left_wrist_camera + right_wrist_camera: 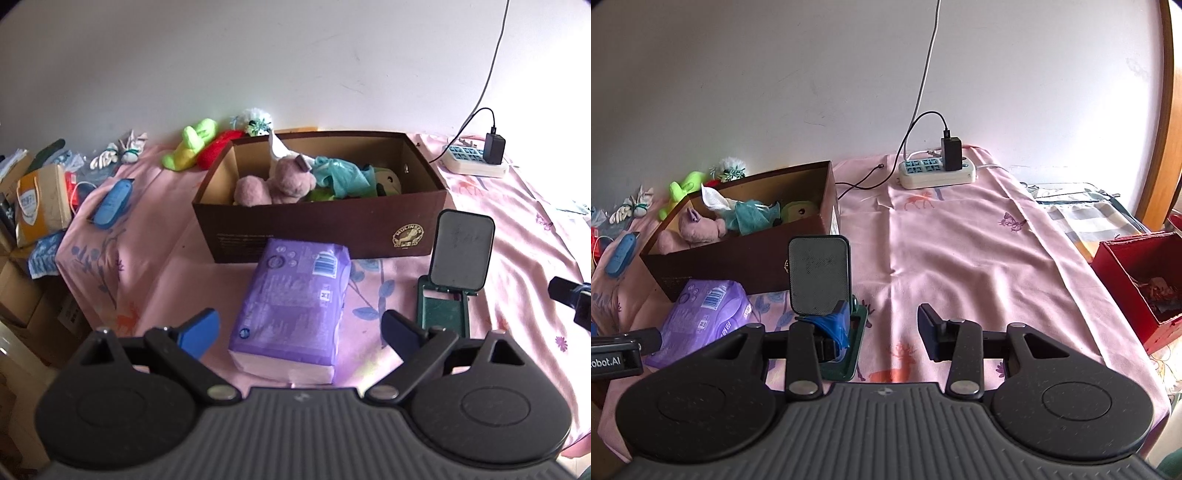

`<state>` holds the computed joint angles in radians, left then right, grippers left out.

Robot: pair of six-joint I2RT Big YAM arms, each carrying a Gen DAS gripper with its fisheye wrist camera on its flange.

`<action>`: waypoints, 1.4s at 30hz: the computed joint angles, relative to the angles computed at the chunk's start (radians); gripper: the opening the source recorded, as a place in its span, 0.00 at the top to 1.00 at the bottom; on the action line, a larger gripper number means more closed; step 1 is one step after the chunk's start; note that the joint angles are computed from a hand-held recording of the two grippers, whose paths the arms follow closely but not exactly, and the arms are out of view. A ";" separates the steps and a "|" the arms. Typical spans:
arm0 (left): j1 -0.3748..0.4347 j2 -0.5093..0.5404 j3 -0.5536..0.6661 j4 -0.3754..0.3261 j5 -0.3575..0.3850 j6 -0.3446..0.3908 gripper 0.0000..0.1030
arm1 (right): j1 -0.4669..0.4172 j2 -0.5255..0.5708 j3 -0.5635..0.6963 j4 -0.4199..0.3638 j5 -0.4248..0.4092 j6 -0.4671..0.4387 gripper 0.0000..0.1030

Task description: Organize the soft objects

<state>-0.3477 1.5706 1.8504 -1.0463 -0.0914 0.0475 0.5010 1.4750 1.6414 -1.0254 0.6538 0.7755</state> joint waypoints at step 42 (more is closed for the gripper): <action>0.050 0.069 0.046 0.049 -0.098 -0.011 0.09 | 0.015 0.077 0.085 0.042 -0.015 -0.086 0.76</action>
<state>-0.2976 1.6393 1.8961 -0.9972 -0.1895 0.0361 0.5161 1.5523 1.7259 -0.9839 0.6390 0.6900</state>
